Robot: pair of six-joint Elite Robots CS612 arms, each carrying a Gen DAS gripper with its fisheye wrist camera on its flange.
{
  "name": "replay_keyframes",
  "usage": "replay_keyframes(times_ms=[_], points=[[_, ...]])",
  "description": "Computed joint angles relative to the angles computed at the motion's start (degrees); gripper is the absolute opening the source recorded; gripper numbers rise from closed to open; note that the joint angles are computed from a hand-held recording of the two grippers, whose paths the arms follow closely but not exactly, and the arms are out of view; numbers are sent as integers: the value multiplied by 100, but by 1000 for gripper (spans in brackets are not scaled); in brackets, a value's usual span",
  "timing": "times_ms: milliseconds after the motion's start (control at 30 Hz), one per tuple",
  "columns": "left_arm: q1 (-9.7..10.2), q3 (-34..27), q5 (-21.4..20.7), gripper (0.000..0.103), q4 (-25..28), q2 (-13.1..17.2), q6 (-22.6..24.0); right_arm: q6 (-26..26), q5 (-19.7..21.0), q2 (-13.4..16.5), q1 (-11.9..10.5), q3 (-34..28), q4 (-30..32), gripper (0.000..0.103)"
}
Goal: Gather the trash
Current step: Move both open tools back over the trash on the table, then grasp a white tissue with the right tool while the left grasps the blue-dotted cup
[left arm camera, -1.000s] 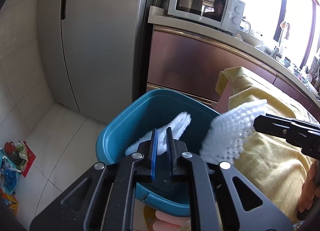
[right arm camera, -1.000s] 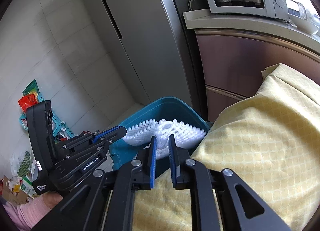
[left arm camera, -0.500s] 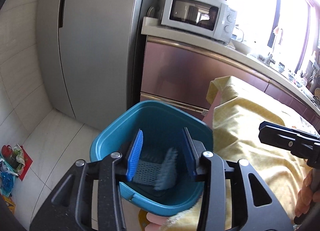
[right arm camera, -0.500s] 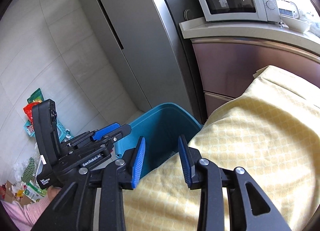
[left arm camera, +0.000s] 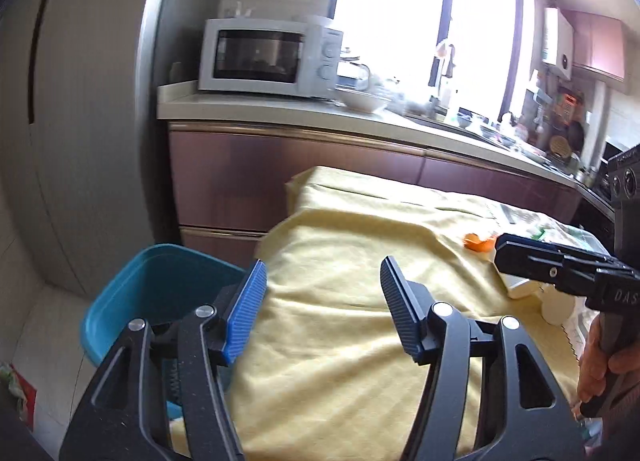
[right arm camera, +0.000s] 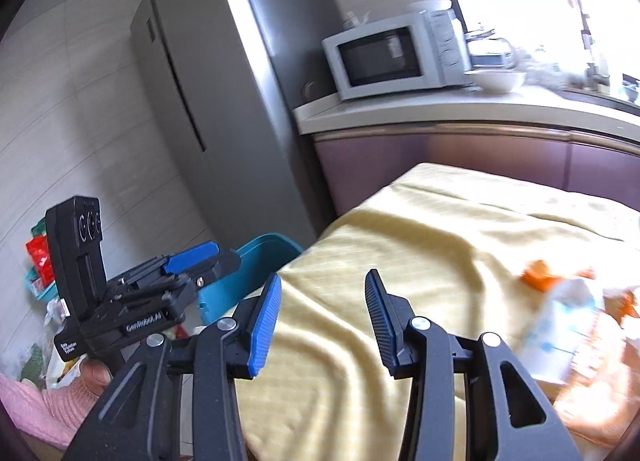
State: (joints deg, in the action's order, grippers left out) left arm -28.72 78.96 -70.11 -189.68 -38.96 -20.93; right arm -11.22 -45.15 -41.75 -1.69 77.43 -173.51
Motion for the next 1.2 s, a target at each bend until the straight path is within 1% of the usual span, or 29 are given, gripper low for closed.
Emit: replay_keyframes(times_ms=[67, 200, 267, 433, 567, 633, 700, 767, 800, 933, 1067, 1200], points=[[-81, -188, -207, 59, 93, 92, 207, 219, -154, -67, -103, 166, -318, 41], [-211, -549, -680, 59, 329, 260, 524, 558, -594, -173, -289, 461, -901, 42], [-288, -677, -826, 59, 408, 327, 702, 745, -763, -212, -391, 598, -1121, 43], [-397, -1096, -1156, 59, 784, 529, 1038, 1233, -1261, -171, -560, 655, -1377, 43], [-450, -1530, -1284, 59, 1221, 727, 1211, 1482, -1632, -119, -681, 650, -1553, 43], [-450, -1759, -1306, 59, 1455, 832, 1262, 1533, -1828, -92, -713, 643, -1612, 47], [-460, -1957, -1327, 58, 1677, 914, 1317, 1544, -1914, -56, -753, 623, -1619, 47], [-456, -2143, -1399, 56, 1915, 992, 1351, 1489, -2055, -17, -741, 573, -1553, 48], [-453, -2237, -1465, 56, 2025, 1035, 1387, 1442, -2073, 11, -739, 524, -1463, 50], [-476, -2464, -1497, 55, 2350, 1139, 1488, 1300, -2077, 95, -737, 404, -1269, 57], [-488, -2673, -1528, 54, 2626, 1222, 1585, 1129, -2088, 164, -715, 267, -1126, 58], [-480, -2958, -1664, 44, 3004, 1342, 1657, 991, -2103, 208, -698, 150, -904, 58]])
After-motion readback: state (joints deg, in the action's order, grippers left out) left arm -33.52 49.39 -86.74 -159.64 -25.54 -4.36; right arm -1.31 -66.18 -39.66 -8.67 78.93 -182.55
